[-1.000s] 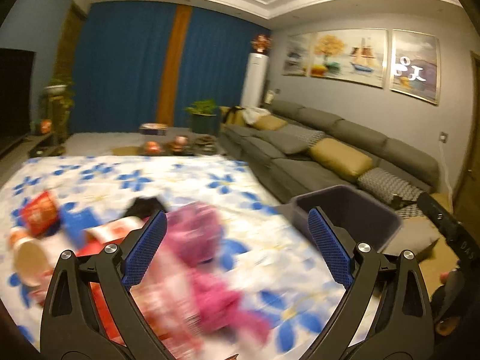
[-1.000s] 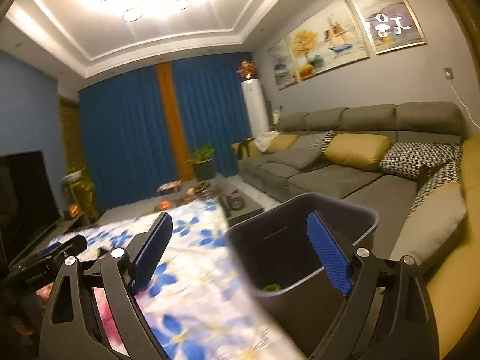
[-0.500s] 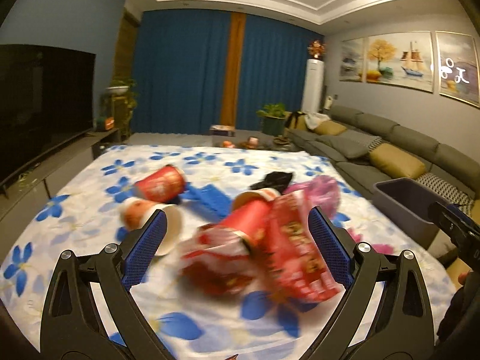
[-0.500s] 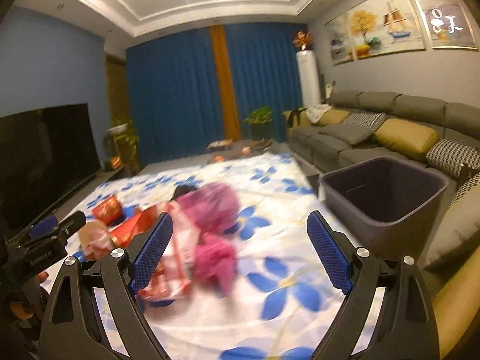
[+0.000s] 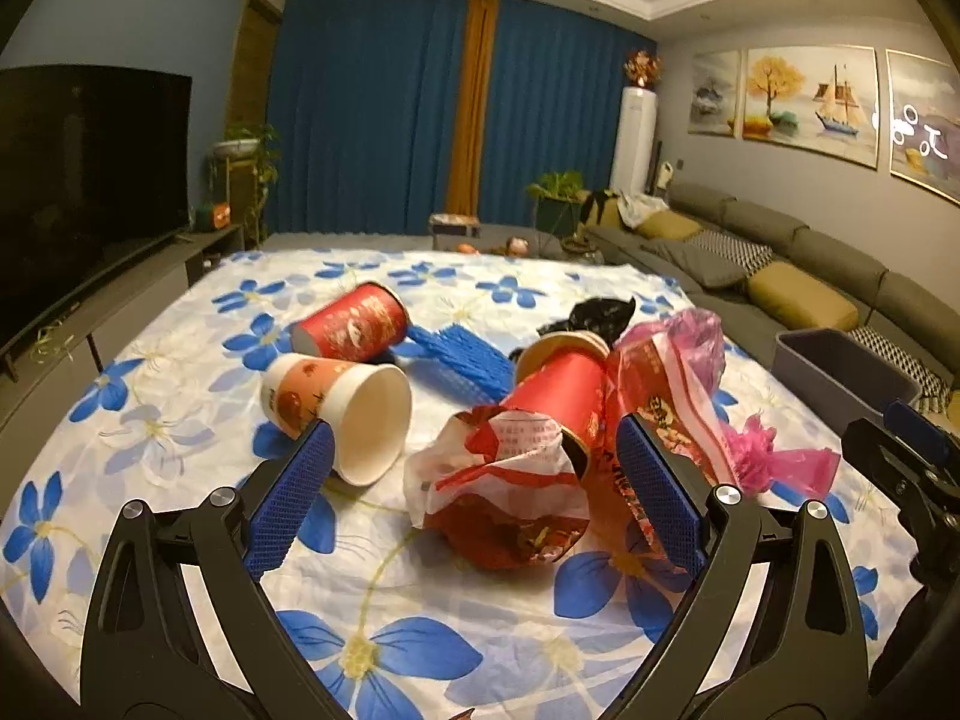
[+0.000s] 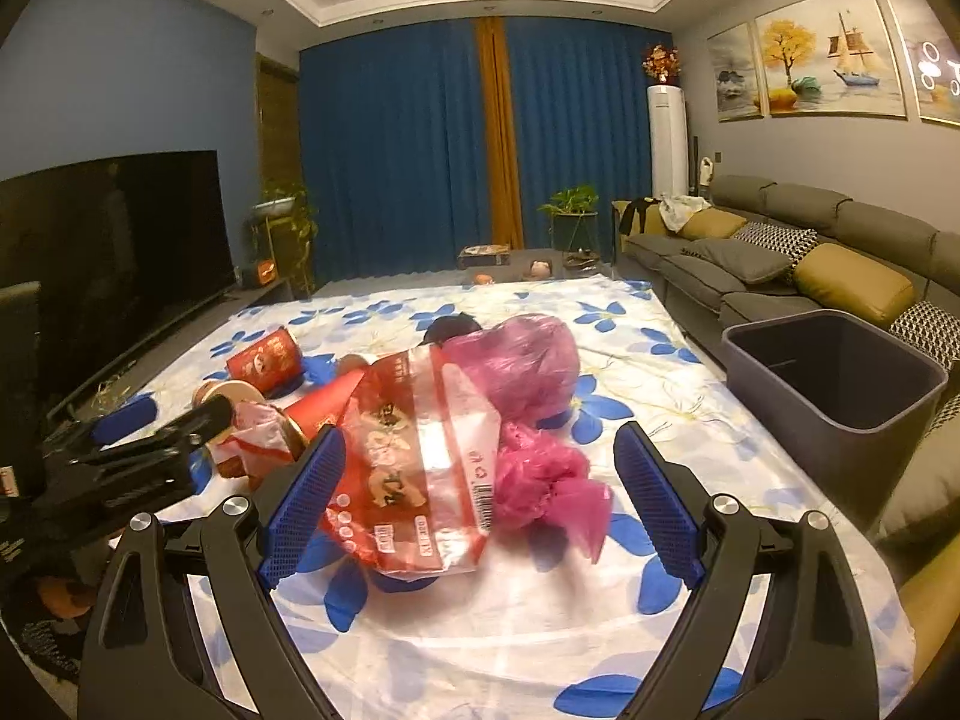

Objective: Collect trash
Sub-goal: 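Move both open grippers back over the trash on the table, then grasp the red-white plastic wrapper with the left gripper while the right grasps the red snack bag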

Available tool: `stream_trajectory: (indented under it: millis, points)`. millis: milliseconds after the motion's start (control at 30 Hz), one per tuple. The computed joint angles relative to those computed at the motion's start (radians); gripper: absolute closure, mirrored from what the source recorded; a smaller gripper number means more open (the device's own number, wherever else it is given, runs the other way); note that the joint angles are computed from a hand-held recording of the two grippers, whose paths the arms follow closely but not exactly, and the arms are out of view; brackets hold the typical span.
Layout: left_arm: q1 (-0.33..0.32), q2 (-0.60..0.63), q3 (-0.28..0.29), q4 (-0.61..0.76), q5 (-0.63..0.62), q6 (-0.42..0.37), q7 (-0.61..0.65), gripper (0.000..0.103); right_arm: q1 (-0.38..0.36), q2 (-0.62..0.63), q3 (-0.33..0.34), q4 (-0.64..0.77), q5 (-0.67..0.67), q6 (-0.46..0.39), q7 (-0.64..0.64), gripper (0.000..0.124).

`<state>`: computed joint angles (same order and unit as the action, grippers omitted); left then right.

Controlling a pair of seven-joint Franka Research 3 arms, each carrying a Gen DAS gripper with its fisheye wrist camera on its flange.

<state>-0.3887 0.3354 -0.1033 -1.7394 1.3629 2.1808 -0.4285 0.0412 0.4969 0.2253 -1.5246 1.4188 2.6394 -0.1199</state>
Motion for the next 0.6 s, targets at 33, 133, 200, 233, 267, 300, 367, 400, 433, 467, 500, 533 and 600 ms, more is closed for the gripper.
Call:
stream_trajectory:
  millis: [33, 133, 200, 233, 267, 300, 367, 400, 433, 467, 500, 533, 600]
  points:
    - [0.01, 0.01, 0.0, 0.011, -0.014, 0.019, 0.022, 0.013, 0.002, 0.001, -0.002, -0.001, -0.009, -0.003, 0.008, 0.036]
    - [0.025, 0.038, 0.003, 0.039, -0.062, 0.058, 0.079, 0.021, 0.01, 0.011, -0.006, 0.009, -0.04, -0.004, 0.034, 0.036]
    - [0.036, 0.051, 0.008, 0.049, -0.1, 0.091, 0.107, 0.028, 0.01, 0.012, -0.003, 0.007, -0.054, -0.003, 0.04, 0.036]
    - [0.044, 0.057, 0.011, 0.053, -0.123, 0.114, 0.123, 0.032, 0.011, 0.014, -0.003, 0.007, -0.063, -0.002, 0.044, 0.036]
    - [0.046, 0.061, 0.014, 0.055, -0.14, 0.128, 0.135, 0.037, 0.014, 0.018, -0.004, 0.011, -0.078, -0.003, 0.054, 0.036]
    - [0.053, 0.062, 0.017, 0.052, -0.157, 0.153, 0.145, 0.04, 0.015, 0.019, -0.002, 0.011, -0.089, -0.002, 0.061, 0.036]
    - [0.053, 0.058, 0.028, 0.041, -0.16, 0.188, 0.139, 0.049, 0.019, 0.023, -0.001, 0.011, -0.115, -0.002, 0.074, 0.036]
    - [0.052, 0.057, 0.032, 0.037, -0.162, 0.197, 0.139, 0.051, 0.021, 0.025, 0.0, 0.011, -0.128, -0.002, 0.08, 0.036]
    - [0.052, 0.055, 0.035, 0.034, -0.162, 0.207, 0.138, 0.057, 0.023, 0.027, 0.001, 0.011, -0.141, 0.0, 0.087, 0.037]
    - [0.053, 0.051, 0.038, 0.027, -0.159, 0.224, 0.134, 0.064, 0.024, 0.029, 0.002, 0.011, -0.152, 0.0, 0.094, 0.037]
    - [0.054, 0.048, 0.041, 0.02, -0.152, 0.238, 0.126, 0.069, 0.026, 0.029, 0.003, 0.01, -0.167, -0.003, 0.103, 0.038]
    - [0.054, 0.046, 0.043, 0.016, -0.151, 0.244, 0.123, 0.073, 0.029, 0.03, 0.004, 0.008, -0.181, -0.004, 0.111, 0.039]
    - [0.054, 0.04, 0.047, 0.006, -0.141, 0.255, 0.103, 0.079, 0.032, 0.028, 0.01, 0.001, -0.197, 0.001, 0.109, 0.039]
